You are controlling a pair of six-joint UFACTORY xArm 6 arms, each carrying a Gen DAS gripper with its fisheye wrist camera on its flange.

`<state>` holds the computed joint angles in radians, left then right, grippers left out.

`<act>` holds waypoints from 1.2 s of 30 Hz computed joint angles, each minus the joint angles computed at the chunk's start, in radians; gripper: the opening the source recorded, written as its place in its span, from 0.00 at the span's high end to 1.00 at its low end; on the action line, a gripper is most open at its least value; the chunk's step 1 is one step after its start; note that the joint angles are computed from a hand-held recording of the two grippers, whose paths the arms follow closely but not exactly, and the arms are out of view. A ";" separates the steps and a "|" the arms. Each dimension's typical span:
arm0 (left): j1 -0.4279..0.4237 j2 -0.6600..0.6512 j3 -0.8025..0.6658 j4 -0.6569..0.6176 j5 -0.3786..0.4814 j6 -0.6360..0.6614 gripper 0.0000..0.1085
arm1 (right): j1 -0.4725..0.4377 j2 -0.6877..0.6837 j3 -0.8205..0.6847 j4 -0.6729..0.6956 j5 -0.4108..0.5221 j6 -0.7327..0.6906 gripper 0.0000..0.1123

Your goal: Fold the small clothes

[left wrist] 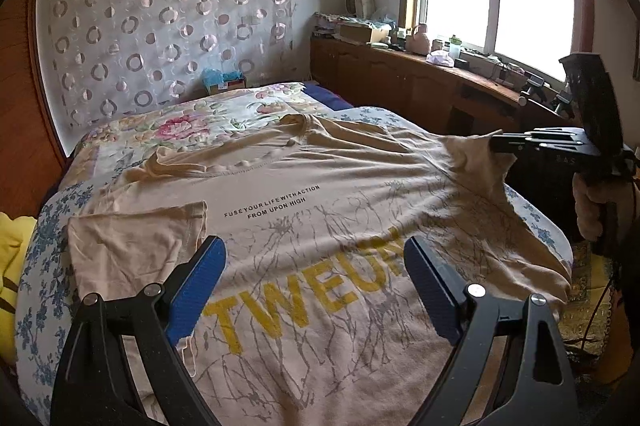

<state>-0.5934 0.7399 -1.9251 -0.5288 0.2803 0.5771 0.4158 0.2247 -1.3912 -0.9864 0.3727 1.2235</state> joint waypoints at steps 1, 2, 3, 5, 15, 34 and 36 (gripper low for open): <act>0.001 -0.002 0.003 -0.004 -0.005 0.003 0.16 | 0.010 0.020 -0.024 0.015 -0.015 -0.022 0.97; 0.000 -0.005 0.010 -0.010 -0.016 0.008 0.16 | 0.017 0.034 -0.037 0.025 -0.029 -0.035 0.97; 0.000 -0.007 0.014 -0.008 -0.023 0.006 0.16 | 0.025 0.053 -0.052 0.049 -0.048 -0.060 0.97; -0.001 -0.015 0.028 -0.018 -0.042 0.015 0.16 | 0.038 0.095 -0.065 0.153 -0.103 -0.143 0.97; 0.001 -0.027 0.048 -0.063 -0.052 0.046 0.16 | 0.053 0.114 -0.039 0.232 -0.077 -0.174 0.66; 0.007 -0.037 0.069 -0.076 -0.052 0.045 0.16 | -0.005 0.108 -0.057 0.230 0.121 -0.135 0.64; 0.007 -0.036 0.068 -0.075 -0.051 0.042 0.16 | -0.010 0.124 -0.078 0.260 0.130 -0.166 0.64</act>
